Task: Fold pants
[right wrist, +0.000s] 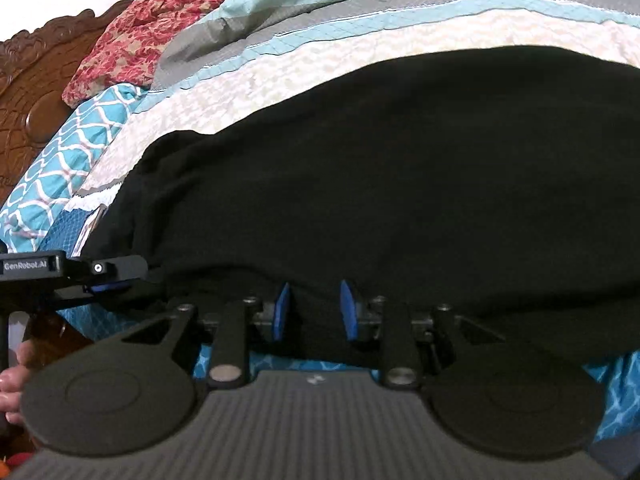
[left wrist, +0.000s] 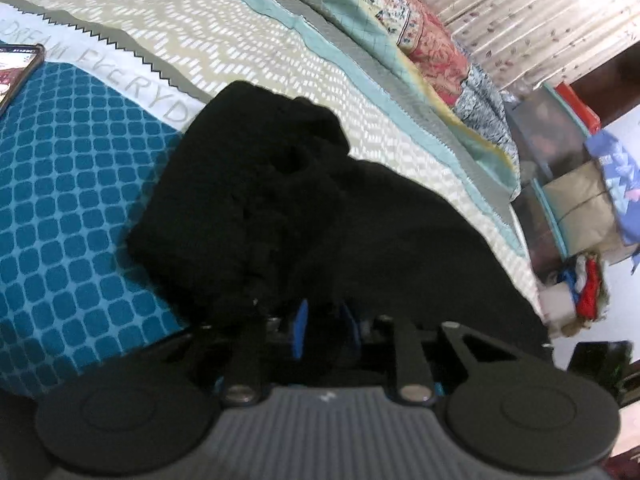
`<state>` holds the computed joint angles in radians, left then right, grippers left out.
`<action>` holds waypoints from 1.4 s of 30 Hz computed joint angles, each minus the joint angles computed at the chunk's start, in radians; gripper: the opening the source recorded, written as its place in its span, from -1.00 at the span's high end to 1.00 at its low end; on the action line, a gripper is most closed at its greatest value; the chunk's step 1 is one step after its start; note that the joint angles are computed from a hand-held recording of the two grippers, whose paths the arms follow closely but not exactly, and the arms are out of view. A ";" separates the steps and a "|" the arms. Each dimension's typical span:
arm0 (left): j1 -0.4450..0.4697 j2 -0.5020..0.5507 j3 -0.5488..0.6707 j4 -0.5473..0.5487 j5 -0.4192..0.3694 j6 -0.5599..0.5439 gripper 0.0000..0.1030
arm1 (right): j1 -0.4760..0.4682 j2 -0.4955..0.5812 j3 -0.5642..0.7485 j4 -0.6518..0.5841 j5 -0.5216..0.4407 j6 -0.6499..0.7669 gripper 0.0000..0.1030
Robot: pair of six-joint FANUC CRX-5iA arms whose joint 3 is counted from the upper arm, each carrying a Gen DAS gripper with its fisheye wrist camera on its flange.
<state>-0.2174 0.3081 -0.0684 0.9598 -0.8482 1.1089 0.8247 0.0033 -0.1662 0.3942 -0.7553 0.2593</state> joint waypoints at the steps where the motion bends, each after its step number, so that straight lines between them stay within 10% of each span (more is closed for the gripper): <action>1: -0.002 -0.009 -0.016 0.032 0.006 -0.027 0.50 | 0.000 -0.003 -0.003 0.002 0.003 -0.003 0.39; 9: -0.030 -0.033 -0.037 0.155 0.027 -0.170 0.31 | -0.003 -0.068 -0.117 0.216 0.102 -0.203 0.36; 18: -0.033 0.056 0.166 -0.220 -0.058 0.116 0.38 | -0.004 -0.089 -0.160 0.212 0.076 -0.263 0.36; 22: -0.036 0.051 0.180 -0.221 -0.076 0.140 0.30 | -0.007 -0.115 -0.188 0.178 0.096 -0.275 0.40; 26: -0.055 0.055 0.181 -0.091 -0.063 0.047 0.23 | -0.034 -0.212 -0.322 0.466 0.124 -0.559 0.38; 30: -0.103 0.120 0.294 -0.105 -0.092 0.037 0.22 | -0.030 -0.355 -0.456 0.704 -0.135 -0.883 0.31; 36: -0.180 0.252 0.489 -0.215 -0.192 0.138 0.21 | 0.104 -0.555 -0.604 0.703 -0.703 -1.163 -0.10; 42: -0.209 0.328 0.612 -0.371 -0.312 0.313 0.22 | 0.035 -0.675 -0.729 0.697 -0.730 -1.338 -0.10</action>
<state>-0.4264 0.6364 0.5439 0.5884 -1.1604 1.4217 0.8595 -0.6719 -0.8951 1.0910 -1.4853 -1.0787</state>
